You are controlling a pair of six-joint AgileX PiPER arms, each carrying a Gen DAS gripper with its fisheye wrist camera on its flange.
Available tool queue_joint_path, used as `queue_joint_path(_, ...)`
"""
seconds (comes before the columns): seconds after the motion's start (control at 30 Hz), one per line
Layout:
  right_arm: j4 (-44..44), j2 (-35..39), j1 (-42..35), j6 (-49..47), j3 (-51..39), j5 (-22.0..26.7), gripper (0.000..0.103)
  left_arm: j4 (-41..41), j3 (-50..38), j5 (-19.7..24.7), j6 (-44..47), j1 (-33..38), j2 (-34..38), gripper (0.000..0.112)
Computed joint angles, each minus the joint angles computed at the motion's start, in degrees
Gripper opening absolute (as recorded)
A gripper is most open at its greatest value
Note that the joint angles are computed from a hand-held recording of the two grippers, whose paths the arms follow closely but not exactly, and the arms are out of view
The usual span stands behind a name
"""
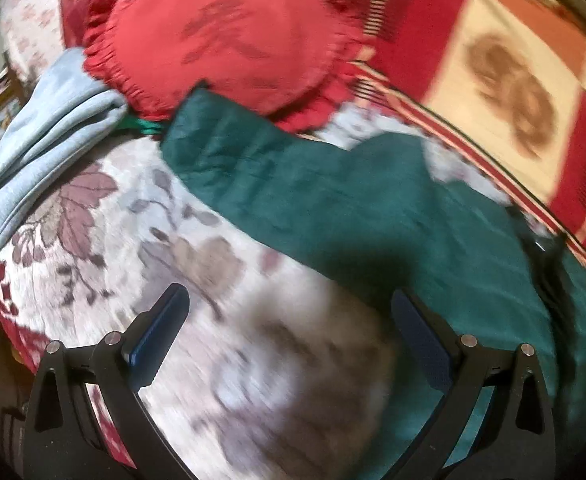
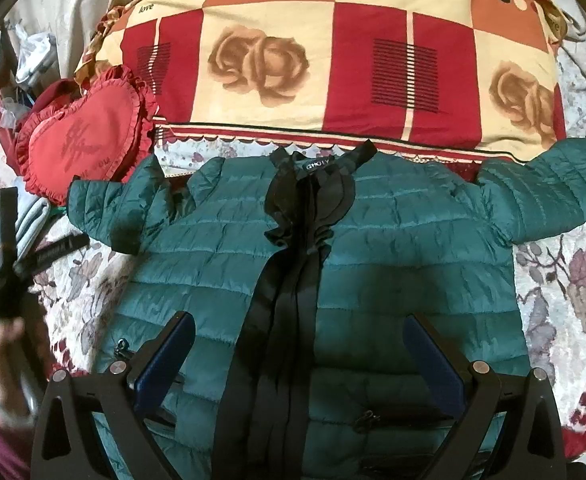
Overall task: Fold large clothes
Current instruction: 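Grasp the sleeve cuff nearest the left tool with the left gripper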
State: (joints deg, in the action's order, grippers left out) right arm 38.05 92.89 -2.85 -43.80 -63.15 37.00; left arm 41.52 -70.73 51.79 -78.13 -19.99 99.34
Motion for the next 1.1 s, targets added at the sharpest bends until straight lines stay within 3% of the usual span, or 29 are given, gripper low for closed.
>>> queue_joint_path(0.3, -1.41, 3.14, 0.32, 1.64, -1.81, 1.03, 0.103, -3.98, 0.31, -9.43, 7.07, 14.35, 2.3, 0.102)
queue_joint_path(0.6, -2.23, 3.02, 1.71, 2.25, -1.77, 0.93, 0.103, 1.82, -5.81, -9.47, 10.26, 21.26, 7.87, 0.102)
queue_joint_path(0.73, -3.15, 3.73, 2.76, 3.14, -2.04, 0.17, 0.103, 5.57, -9.69, -7.24, 10.39, 22.16, 11.44, 0.102)
queue_joint_path(1.1, -4.94, 6.25, 3.22, 6.51, -3.78, 0.73, 0.103, 4.51, -15.96, -11.24, 13.74, 26.95, 17.66, 0.102)
